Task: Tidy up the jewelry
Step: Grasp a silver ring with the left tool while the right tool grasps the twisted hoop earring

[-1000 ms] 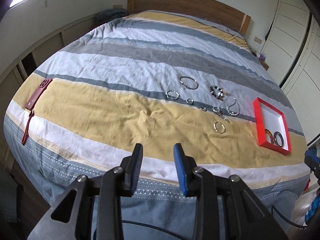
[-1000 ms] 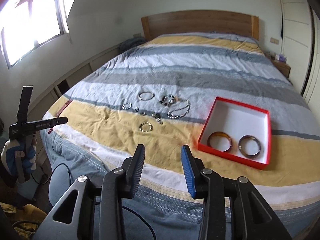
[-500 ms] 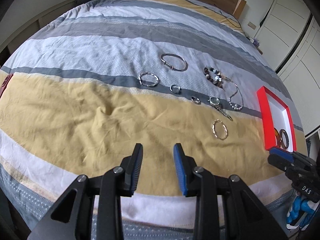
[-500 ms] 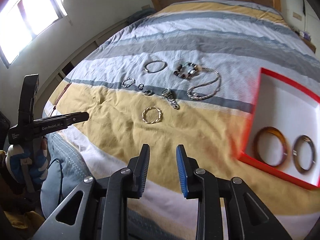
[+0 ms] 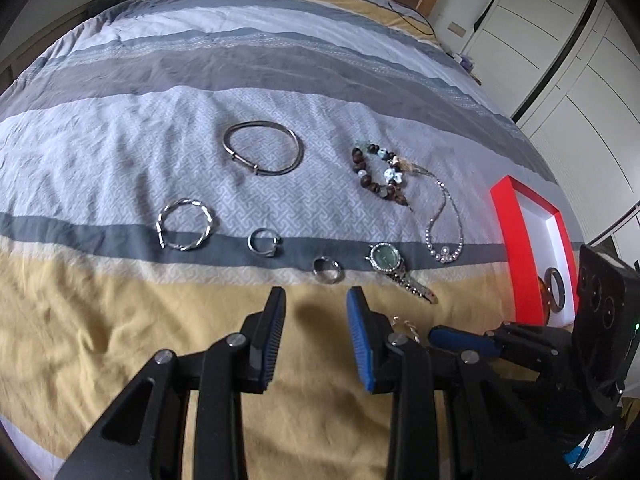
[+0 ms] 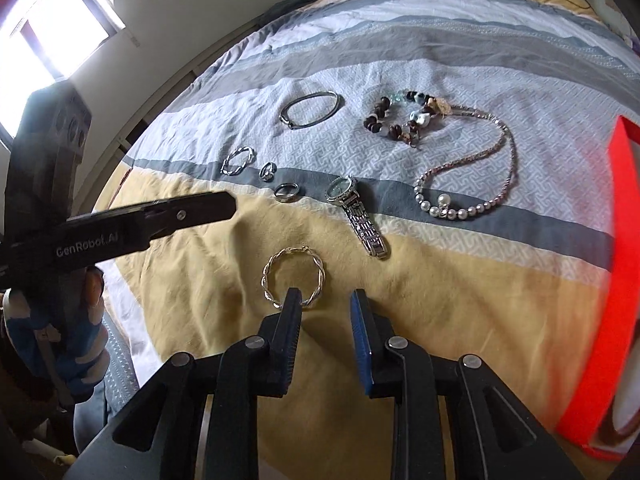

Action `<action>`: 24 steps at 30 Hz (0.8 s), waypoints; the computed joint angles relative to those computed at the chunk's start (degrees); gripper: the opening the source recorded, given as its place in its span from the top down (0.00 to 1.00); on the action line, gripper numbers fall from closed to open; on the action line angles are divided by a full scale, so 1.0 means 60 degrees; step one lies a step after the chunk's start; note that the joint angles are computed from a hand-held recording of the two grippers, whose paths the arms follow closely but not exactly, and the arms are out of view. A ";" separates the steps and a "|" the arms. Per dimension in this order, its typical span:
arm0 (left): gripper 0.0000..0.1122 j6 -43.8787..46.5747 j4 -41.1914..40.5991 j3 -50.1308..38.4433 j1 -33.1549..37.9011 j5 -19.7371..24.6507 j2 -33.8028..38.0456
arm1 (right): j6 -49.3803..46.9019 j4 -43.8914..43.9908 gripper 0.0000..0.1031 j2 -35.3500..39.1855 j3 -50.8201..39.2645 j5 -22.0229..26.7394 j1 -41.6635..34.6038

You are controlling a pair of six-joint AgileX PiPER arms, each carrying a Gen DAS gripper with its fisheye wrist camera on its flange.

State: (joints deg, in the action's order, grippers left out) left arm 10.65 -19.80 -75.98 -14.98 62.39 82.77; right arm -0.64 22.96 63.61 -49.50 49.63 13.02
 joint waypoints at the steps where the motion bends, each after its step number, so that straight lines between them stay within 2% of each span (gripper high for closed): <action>1: 0.73 -0.0012 0.0028 -0.0073 -0.0071 -0.0046 0.0154 | -0.0106 0.0072 0.76 0.0108 0.0051 -0.0123 0.0023; 7: 0.73 -0.0062 0.0120 -0.0281 -0.0480 -0.0239 0.0830 | -0.0596 0.0588 0.80 0.0344 0.0438 -0.0684 -0.0071; 9: 0.73 -0.0178 0.0272 -0.0289 -0.0656 -0.0339 0.0978 | -0.0720 0.0704 0.86 0.0360 0.0536 -0.0769 -0.0158; 14: 0.74 -0.0532 0.0534 -0.0318 -0.0895 -0.0555 0.1343 | -0.0896 0.0869 0.91 0.0358 0.0711 -0.0961 -0.0230; 16: 0.83 -0.0666 0.0663 -0.0299 -0.0909 -0.0647 0.1374 | -0.0930 0.0918 0.94 0.0308 0.0777 -0.0996 -0.0282; 24: 0.83 -0.0661 0.0602 -0.0128 -0.0784 -0.0500 0.0898 | -0.0140 0.0321 0.96 -0.0208 0.0785 -0.0915 -0.0034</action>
